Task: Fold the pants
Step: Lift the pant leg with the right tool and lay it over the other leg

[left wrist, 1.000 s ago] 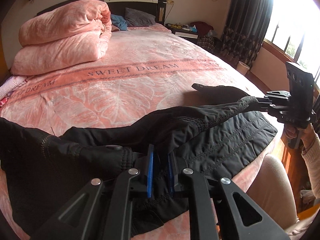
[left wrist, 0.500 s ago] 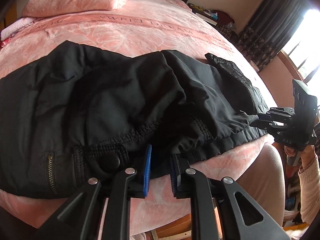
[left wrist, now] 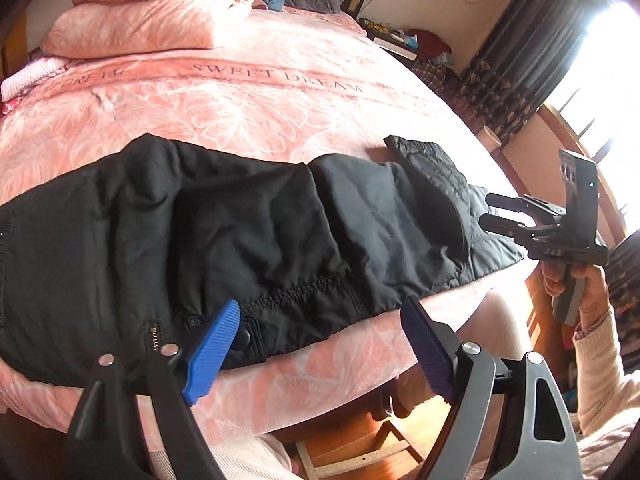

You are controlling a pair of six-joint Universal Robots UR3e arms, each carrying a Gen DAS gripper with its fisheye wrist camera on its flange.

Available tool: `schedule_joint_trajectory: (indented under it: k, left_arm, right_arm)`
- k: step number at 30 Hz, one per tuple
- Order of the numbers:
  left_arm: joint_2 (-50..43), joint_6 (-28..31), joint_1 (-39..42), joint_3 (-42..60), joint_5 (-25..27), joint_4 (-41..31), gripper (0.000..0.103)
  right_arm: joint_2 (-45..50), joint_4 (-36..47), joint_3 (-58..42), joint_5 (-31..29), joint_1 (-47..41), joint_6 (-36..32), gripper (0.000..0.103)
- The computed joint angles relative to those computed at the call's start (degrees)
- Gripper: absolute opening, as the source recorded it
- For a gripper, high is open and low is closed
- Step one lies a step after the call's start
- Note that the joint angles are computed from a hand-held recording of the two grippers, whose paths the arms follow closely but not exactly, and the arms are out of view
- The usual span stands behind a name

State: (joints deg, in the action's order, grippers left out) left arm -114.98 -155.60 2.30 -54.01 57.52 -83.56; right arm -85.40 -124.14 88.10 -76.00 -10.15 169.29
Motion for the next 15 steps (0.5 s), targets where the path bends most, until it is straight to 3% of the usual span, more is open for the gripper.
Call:
schedule_joint_trajectory:
  k: [2, 6, 9, 12, 13, 15]
  left_arm:
    - [-2.74, -4.70, -0.46, 2.39, -0.78, 3.21, 0.084]
    - [-13.44, -14.09, -4.86, 14.47, 2.82, 5.45, 0.084]
    - [-18.90, -17.14, -7.74, 19.32, 4.42, 4.62, 0.084]
    - [-19.16, -16.74, -10.73, 15.07, 8.53, 8.89, 0.084]
    - [-18.24, -16.15, -11.69, 11.94, 10.52, 11.40, 0.084]
    - [-16.49, -15.35, -13.12, 6.79, 13.64, 15.51, 0.084]
  right_arm:
    - [7.58, 2.12, -9.07, -8.63, 2.43, 6.93, 0.079]
    - [23.31, 8.90, -27.18, -23.91, 7.47, 16.16, 0.079]
    - [33.64, 16.49, -40.01, -29.74, 9.56, 19.75, 0.080]
    - [41.54, 22.37, -49.80, -36.79, 10.92, 22.87, 0.079]
    - [42.67, 22.53, -50.75, -37.74, 10.92, 22.85, 0.077]
    - [40.88, 20.94, -47.51, -34.04, 9.24, 22.80, 0.055]
